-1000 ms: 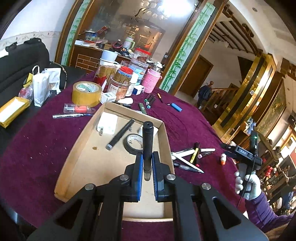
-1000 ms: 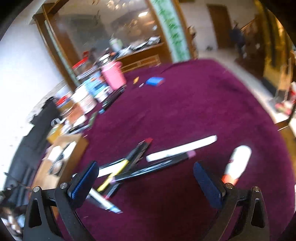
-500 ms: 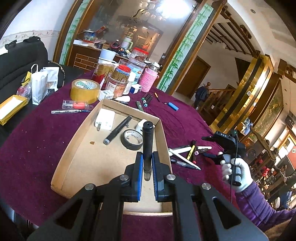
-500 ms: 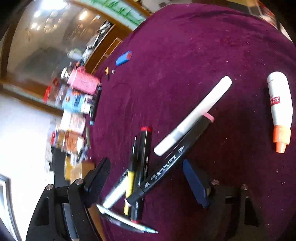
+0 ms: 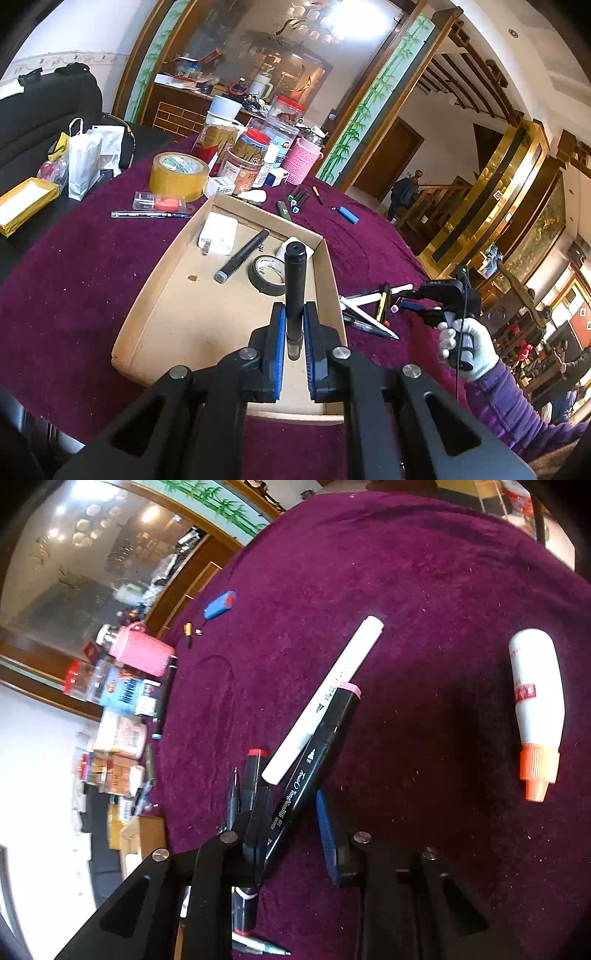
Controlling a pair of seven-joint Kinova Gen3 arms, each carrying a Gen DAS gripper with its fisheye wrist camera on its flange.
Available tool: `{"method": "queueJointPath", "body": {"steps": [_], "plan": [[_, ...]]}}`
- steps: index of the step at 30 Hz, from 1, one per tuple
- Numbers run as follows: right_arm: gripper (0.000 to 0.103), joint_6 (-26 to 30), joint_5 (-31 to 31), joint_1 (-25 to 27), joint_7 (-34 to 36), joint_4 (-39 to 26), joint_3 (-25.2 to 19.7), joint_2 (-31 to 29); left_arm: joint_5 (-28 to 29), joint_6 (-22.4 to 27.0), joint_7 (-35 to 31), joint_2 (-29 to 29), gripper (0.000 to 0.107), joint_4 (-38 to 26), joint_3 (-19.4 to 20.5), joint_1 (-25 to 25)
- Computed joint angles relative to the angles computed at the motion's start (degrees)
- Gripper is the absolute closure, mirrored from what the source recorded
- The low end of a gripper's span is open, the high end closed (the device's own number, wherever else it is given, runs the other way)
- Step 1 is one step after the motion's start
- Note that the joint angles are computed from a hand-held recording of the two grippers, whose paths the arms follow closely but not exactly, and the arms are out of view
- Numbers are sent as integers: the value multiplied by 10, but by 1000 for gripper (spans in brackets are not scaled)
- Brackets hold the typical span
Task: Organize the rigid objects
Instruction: 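Carry the black pen into the tray with the left tool while the right tool grasps a pink-tipped black marker, then open the left tool over the tray while the right tool lowers the pink-tipped marker in and opens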
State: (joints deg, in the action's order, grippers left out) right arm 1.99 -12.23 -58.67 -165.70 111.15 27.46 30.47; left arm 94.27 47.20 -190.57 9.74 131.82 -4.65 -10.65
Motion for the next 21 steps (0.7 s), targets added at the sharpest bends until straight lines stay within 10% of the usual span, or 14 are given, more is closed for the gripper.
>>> {"method": "queueJointPath", "body": {"steps": [5, 16, 21], "plan": [[81, 82, 52, -37, -20, -56, 54, 29, -2, 8, -9, -7, 98, 8, -3, -4], [86, -118, 48, -103, 33, 64, 64, -31, -97, 18, 72, -2, 98, -29, -9, -40], [86, -118, 107, -52, 88, 1, -27, -46, -206, -46, 189, 12, 98, -97, -33, 31]]}}
